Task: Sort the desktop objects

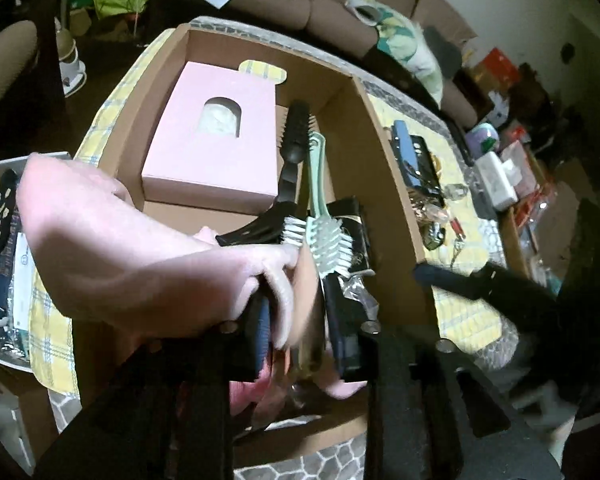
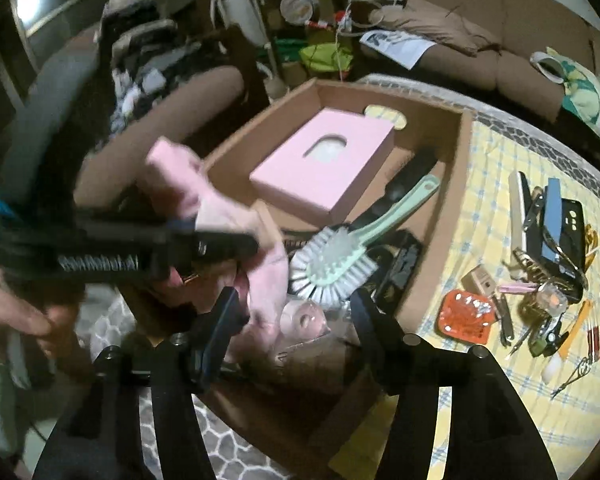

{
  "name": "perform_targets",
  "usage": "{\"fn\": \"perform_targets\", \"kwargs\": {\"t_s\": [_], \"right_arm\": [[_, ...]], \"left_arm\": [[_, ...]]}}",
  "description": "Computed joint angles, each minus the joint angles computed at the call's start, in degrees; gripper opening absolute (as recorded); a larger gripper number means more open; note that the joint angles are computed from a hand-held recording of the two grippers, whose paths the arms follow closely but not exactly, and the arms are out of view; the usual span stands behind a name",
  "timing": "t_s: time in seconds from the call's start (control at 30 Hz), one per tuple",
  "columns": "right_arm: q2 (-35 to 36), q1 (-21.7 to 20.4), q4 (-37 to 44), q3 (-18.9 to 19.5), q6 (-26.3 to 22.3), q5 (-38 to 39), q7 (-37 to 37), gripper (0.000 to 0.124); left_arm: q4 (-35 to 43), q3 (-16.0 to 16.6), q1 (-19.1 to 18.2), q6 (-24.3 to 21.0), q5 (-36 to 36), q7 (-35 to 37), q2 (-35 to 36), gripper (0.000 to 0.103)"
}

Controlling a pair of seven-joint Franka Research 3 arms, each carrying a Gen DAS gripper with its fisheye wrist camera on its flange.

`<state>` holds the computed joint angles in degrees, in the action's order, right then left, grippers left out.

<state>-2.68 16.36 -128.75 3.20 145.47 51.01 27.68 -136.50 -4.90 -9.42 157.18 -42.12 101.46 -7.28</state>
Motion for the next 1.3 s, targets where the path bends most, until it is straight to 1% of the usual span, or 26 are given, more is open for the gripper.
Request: {"fn": "perform_targets", "kwargs": {"t_s": [0.03,0.07,0.1,0.13,0.2,0.23,0.3,0.37,0.43,0.47,0.53,0.6,0.67,0.7,0.73,0.8,0.83,0.9,0.93,0.97,1.03,1.1,1.2,1.23,1.27,1.3], "right_arm": [[-0.42,-0.27,0.13,-0.36,-0.37,1.29,-0.1,0.064],[-0.63,-0.67,0.44,-0.91,-0.7,3.26,-0.58,0.064],[-0.78,-1.1,0.84,-1.41,-1.18,5.06,-0.91,0.065],[-0.94,-1.55,1.16,-1.84,-1.7,6.55,-0.97,0.065],[-0.87,-2.5,1.92,-2.56,-2.35,9.14,-0.52,0.066],[-0.81,-2.89,2.31,-2.76,-2.68,10.11,-0.16,0.066],[-0.68,-3.66,2.86,-3.12,-3.28,12.02,0.06,0.066],[-0.75,-4.23,3.13,-3.25,-3.74,13.17,0.53,0.066],[-0.87,-4.51,3.15,-3.15,-3.7,13.95,0.57,0.067],[-0.83,-4.58,3.22,-3.07,-3.71,13.83,0.72,0.067],[-0.82,-4.63,3.27,-2.91,-3.36,13.86,0.82,0.067],[-0.87,-4.87,3.3,-3.12,-3.79,14.54,0.64,0.067],[-0.6,-5.12,3.63,-3.25,-4.17,15.14,0.81,0.067],[-0.49,-5.21,3.71,-3.25,-4.23,15.22,0.87,0.067],[-0.44,-5.29,3.66,-3.21,-4.16,15.19,0.93,0.067],[-0.29,-5.38,3.69,-3.11,-3.93,14.91,1.0,0.067],[-0.26,-5.42,3.66,-3.07,-3.94,14.72,1.03,0.067],[-0.23,-5.5,3.69,-3.03,-3.93,14.31,1.18,0.067],[-0.27,-5.53,3.67,-3.03,-4.04,14.19,1.07,0.067],[-0.34,-5.51,3.63,-2.97,-3.94,14.05,1.05,0.067],[-0.42,-5.45,3.59,-2.87,-3.77,13.32,1.14,0.067],[-0.56,-5.37,3.42,-2.86,-3.72,13.01,0.94,0.067],[-0.87,-5.33,3.23,-2.93,-3.28,12.91,0.53,0.067],[-0.96,-5.37,3.22,-3.04,-3.21,13.05,0.35,0.067],[-0.98,-5.5,3.37,-3.22,-3.23,13.17,0.23,0.067],[-0.99,-5.71,3.56,-3.46,-3.22,13.39,0.18,0.067]], "left_arm": [[-0.6,0.47,-0.42,0.01,-2.68,2.1,-0.95,0.043],[-0.67,0.77,-0.55,-0.17,-3.8,2.81,-1.4,0.052],[-1.03,1.11,-0.73,-0.18,-5.3,3.52,-2.27,0.071],[-1.59,1.57,-1.12,0.4,-7.56,4.8,-3.44,0.077],[-2.16,2.69,-2.05,1.54,-11.56,7.82,-5.34,0.077],[-2.72,3.26,-2.53,2.86,-13.64,9.41,-6.62,0.077],[-3.73,3.7,-2.99,7.23,-15.43,9.71,-8.1,0.079],[-5.0,3.47,-2.36,10.75,-12.66,6.17,-8.53,0.079],[-5.51,3.89,-2.17,12.32,-9.46,3.55,-7.96,0.078],[-5.58,4.65,-2.8,12.64,-8.98,3.53,-7.7,0.078],[-5.43,5.8,-3.83,12.34,-7.45,3.33,-6.88,0.077],[-5.17,5.5,-3.56,11.95,-4.13,1.77,-5.88,0.076],[-4.64,5.27,-3.33,10.87,-1.42,0.19,-4.78,0.07],[-4.15,5.95,-4.25,9.5,-2.76,1.87,-4.16,0.062],[-3.22,6.33,-4.9,7.12,-3.6,3.55,-3.24,0.06],[-2.58,3.2,-2.69,4.51,3.16,-0.41,-2.01,0.06],[-2.09,1.55,-1.58,3.13,7.99,-3.56,-0.91,0.06],[-1.04,0.27,-1.0,1.53,10.18,-6.26,1.49,0.06],[-1.4,-0.76,-0.52,3.35,12.6,-8.18,1.76,0.062],[-1.08,-1.19,-0.24,3.11,14.08,-9.15,1.98,0.064],[-1.17,-1.42,-0.51,3.62,12.61,-8.51,2.05,0.07],[-1.08,-1.94,-0.14,2.72,15.41,-9.66,1.76,0.071],[-0.8,-2.97,1.15,0.36,24.69,-15.95,0.6,0.071],[-1.07,-3.62,1.86,-0.08,29.64,-19.35,-0.5,0.072],[-1.86,-4.26,2.52,0.55,34.29,-22.55,-2.15,0.073],[-2.42,-4.27,2.54,1.29,36.45,-24.08,-3.07,0.079]]}}
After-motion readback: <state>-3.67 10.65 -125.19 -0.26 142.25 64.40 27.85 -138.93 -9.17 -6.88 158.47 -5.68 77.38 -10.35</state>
